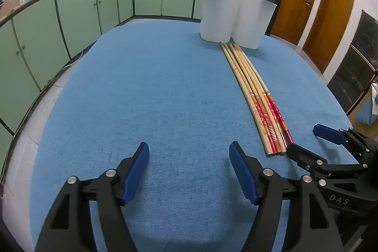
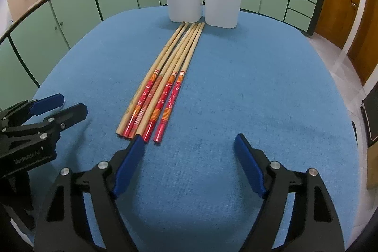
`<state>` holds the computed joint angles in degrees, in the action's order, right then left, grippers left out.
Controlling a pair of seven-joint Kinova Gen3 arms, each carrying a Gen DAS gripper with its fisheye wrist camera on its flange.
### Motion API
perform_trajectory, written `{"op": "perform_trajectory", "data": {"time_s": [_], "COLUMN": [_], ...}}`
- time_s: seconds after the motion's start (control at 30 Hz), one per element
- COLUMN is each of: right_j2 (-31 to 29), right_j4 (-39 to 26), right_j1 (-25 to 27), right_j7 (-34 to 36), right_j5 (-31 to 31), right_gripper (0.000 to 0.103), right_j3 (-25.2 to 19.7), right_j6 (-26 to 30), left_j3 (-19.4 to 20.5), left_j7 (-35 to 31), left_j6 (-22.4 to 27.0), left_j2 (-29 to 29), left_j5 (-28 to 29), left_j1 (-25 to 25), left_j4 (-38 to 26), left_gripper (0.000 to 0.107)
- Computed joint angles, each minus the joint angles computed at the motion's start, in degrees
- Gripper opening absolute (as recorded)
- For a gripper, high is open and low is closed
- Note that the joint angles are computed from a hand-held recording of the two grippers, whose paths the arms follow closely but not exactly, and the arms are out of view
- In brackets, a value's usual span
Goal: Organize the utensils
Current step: 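Grasp a red-patterned wooden chopstick with the right tool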
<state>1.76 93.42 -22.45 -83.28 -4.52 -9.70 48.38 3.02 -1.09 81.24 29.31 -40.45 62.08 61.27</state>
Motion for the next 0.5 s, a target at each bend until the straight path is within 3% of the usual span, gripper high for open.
{"op": "perform_trajectory", "data": {"time_s": [0.17, 0.37, 0.5], "right_j2": [-0.1, -0.8, -0.9], "right_j4": [-0.2, -0.1, 0.9], "right_j1": [0.5, 3.1, 2.0], "right_j7": [-2.1, 4.2, 3.4], "right_j5": [2.0, -6.3, -4.8], "right_gripper": [0.066, 0.065, 0.048], "right_j3": [0.6, 1.7, 0.5], "right_j6": [0.4, 1.7, -0.3], "left_j3": [-0.1, 0.0, -0.1], "left_j7": [-0.4, -0.6, -1.1], "left_j6": [0.0, -0.4, -0.2], "left_j2": [0.1, 0.2, 0.6], "left_j5": [0.0, 0.2, 0.2], "left_j1": [0.0, -0.1, 0.2], "left_j4": [-0.3, -0.4, -1.1], "left_gripper": [0.07, 0.07, 0.071]}}
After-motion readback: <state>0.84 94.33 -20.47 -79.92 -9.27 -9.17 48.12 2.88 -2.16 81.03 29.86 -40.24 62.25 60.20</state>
